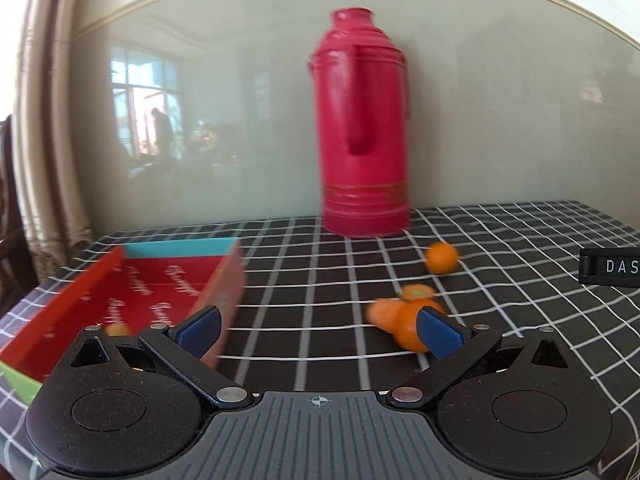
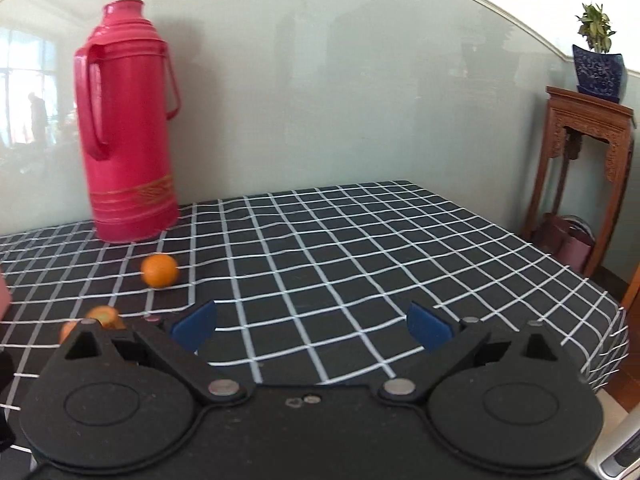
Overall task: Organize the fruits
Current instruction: 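Grasp the small orange beside the carrot pieces with the left gripper, then carry the orange with the left gripper into the red box and release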
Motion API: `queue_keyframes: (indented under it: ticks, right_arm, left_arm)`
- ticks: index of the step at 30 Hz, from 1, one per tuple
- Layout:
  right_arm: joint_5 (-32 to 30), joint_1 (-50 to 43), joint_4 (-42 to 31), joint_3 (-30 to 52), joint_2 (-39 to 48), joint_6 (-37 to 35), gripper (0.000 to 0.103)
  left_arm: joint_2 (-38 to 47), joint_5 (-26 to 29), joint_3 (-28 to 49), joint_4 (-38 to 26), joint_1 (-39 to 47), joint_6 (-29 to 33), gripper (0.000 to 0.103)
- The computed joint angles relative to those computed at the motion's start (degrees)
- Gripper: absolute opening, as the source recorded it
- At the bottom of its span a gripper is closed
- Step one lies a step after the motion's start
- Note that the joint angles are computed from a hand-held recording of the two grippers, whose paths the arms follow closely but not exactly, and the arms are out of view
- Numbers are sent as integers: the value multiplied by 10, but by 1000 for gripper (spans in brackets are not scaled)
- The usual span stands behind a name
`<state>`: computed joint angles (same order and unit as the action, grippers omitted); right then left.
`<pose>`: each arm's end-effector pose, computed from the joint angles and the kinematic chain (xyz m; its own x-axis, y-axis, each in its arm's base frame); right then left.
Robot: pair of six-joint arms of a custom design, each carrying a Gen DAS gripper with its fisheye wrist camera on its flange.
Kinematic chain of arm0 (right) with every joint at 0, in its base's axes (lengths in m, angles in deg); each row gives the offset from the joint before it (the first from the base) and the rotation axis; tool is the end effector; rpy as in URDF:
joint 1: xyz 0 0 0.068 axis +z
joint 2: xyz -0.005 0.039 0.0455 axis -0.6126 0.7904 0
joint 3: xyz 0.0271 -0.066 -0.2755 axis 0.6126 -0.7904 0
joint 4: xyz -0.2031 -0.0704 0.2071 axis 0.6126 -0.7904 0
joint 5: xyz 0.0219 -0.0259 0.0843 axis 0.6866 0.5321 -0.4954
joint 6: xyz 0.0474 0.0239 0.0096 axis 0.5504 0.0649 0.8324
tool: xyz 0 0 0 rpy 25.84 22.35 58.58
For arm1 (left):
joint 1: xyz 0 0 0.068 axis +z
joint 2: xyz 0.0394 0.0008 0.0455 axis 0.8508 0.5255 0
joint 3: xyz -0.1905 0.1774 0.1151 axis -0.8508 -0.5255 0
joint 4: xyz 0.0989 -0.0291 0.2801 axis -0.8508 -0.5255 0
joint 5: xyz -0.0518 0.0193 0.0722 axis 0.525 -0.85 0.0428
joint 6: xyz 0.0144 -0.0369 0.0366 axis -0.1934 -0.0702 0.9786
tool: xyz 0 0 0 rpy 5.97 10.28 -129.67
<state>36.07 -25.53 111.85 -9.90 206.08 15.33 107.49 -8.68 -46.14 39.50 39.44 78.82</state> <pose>0.2701 0.0297 -0.0008 -0.3016 0.2937 -0.9071 0.7441 0.6673 -0.0314 0.3427 -0.1189 -0.0072 -0.3045 0.2264 -0.9252 0.4059 0.9096 0.0890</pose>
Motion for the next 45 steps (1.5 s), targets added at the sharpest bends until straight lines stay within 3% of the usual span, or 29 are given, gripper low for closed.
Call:
queue_keyframes:
  ticks: [7, 15, 19, 23, 28, 29, 31, 32, 38, 45]
  right_arm:
    - [-23, -28, 40, -22, 10, -1, 96]
    - [-30, -32, 61, -33, 7, -11, 96]
    - [-12, -29, 59, -32, 9, -5, 96]
    - [-3, -31, 52, -31, 9, 5, 96]
    - [63, -20, 4, -19, 7, 44, 96]
    - [65, -21, 5, -21, 6, 51, 96]
    - [59, -23, 4, -24, 2, 59, 96]
    - [55, -24, 2, -24, 0, 61, 96]
    - [54, -11, 0, -21, -1, 56, 96]
    - [40, 1, 16, -18, -5, 35, 96]
  left_arm:
    - [29, -42, 32, -16, -57, 8, 102]
    - [50, -82, 89, -78, -85, -15, 102]
    - [50, -87, 122, -137, -93, -32, 83]
    - [51, -91, 140, -163, -99, -49, 82]
    - [53, -87, 152, -185, -99, -63, 63]
    - [53, -85, 152, -183, -99, -66, 61]
    - [55, -77, 149, -174, -100, -67, 44]
    - [53, -72, 144, -170, -101, -66, 42]
    - [49, -62, 131, -156, -97, -69, 41]
    - [33, -72, 81, -50, -74, -45, 41]
